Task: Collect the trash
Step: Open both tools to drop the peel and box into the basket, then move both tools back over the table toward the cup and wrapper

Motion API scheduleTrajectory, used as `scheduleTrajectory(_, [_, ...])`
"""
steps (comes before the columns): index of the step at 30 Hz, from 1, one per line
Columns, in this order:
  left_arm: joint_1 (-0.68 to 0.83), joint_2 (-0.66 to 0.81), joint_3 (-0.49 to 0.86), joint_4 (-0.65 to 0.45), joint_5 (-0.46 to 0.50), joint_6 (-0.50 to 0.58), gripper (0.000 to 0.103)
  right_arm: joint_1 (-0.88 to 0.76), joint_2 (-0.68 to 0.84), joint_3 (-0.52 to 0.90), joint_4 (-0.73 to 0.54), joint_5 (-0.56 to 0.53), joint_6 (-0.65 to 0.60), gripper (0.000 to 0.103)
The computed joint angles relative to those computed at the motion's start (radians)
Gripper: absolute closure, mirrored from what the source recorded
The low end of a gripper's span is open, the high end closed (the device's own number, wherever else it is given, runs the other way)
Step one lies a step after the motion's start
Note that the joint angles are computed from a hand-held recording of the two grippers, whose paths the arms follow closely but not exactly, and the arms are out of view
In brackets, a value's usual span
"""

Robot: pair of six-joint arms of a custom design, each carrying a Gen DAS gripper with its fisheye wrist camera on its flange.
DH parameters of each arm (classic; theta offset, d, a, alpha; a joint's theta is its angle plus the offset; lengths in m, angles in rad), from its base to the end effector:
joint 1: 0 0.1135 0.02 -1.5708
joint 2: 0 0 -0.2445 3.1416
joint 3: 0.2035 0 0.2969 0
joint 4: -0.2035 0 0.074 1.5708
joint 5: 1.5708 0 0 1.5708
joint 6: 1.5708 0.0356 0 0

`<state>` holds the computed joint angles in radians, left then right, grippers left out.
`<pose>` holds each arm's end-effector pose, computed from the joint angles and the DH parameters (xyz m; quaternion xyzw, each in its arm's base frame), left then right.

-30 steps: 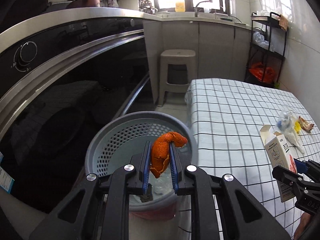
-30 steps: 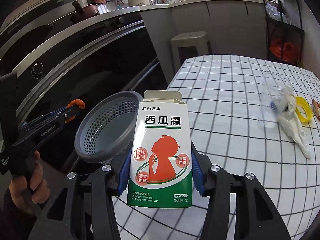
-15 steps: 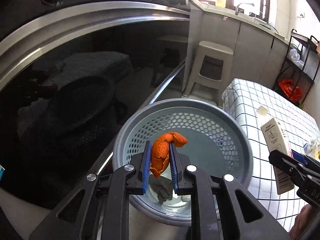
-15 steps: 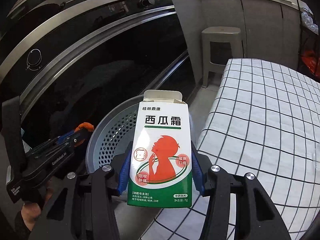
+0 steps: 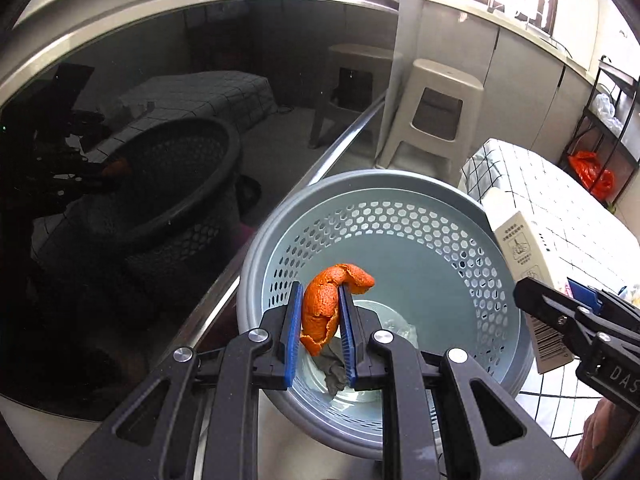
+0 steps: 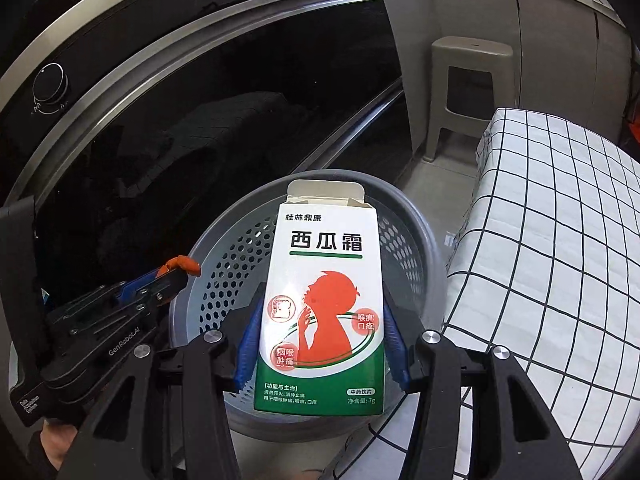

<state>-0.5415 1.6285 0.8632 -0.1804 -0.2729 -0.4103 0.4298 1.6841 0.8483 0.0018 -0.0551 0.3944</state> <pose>0.3038 -0.1715 0.1116 0.0201 0.9434 -0.0245 0.3301 0.3271 0.1521 0.0998 -0.0264 0.9322 0.1677 0.3196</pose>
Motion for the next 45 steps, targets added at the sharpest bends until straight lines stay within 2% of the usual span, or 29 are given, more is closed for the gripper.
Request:
scheduleTrajectory(8, [0.001,0.01,0.0,0.02,0.04,0.005,0.084,0.004,0.051,0.043,-0.009,-0.009,0.009,0.052])
scheduleTrajectory(11, [0.004,0.004,-0.006,0.027,0.056,0.003,0.08,0.001,0.047,0.037,0.005,-0.005,0.013,0.051])
scheduleTrajectory(12, [0.002,0.001,-0.006,0.022,0.049,-0.003,0.067,0.001,0.042,0.031,0.009,-0.002,0.023,0.04])
scheduleTrajectory(13, [0.0,-0.005,-0.01,0.023,0.037,-0.006,0.058,-0.003,0.031,0.019,0.02,-0.005,0.033,0.036])
scheduleTrajectory(14, [-0.004,-0.016,-0.019,0.029,0.017,-0.012,0.037,-0.006,0.019,0.003,0.038,-0.01,0.042,0.034])
scheduleTrajectory(15, [-0.009,-0.028,-0.031,0.04,0.0,-0.017,0.029,-0.007,0.011,-0.006,0.045,-0.009,0.045,0.034])
scheduleTrajectory(25, [0.001,-0.049,-0.041,0.041,0.002,-0.027,0.028,-0.001,-0.049,-0.076,0.05,0.013,0.058,0.034])
scheduleTrajectory(35, [-0.052,-0.087,-0.072,0.059,-0.071,-0.027,0.014,0.005,-0.169,-0.19,0.045,0.041,0.077,0.034])
scheduleTrajectory(41, [-0.102,-0.113,-0.083,0.056,-0.076,-0.02,0.01,-0.008,-0.319,-0.331,0.04,0.067,0.09,0.034])
scheduleTrajectory(45, [-0.146,-0.124,-0.086,0.062,-0.078,-0.018,0.007,-0.052,-0.478,-0.445,0.002,0.053,0.101,0.034])
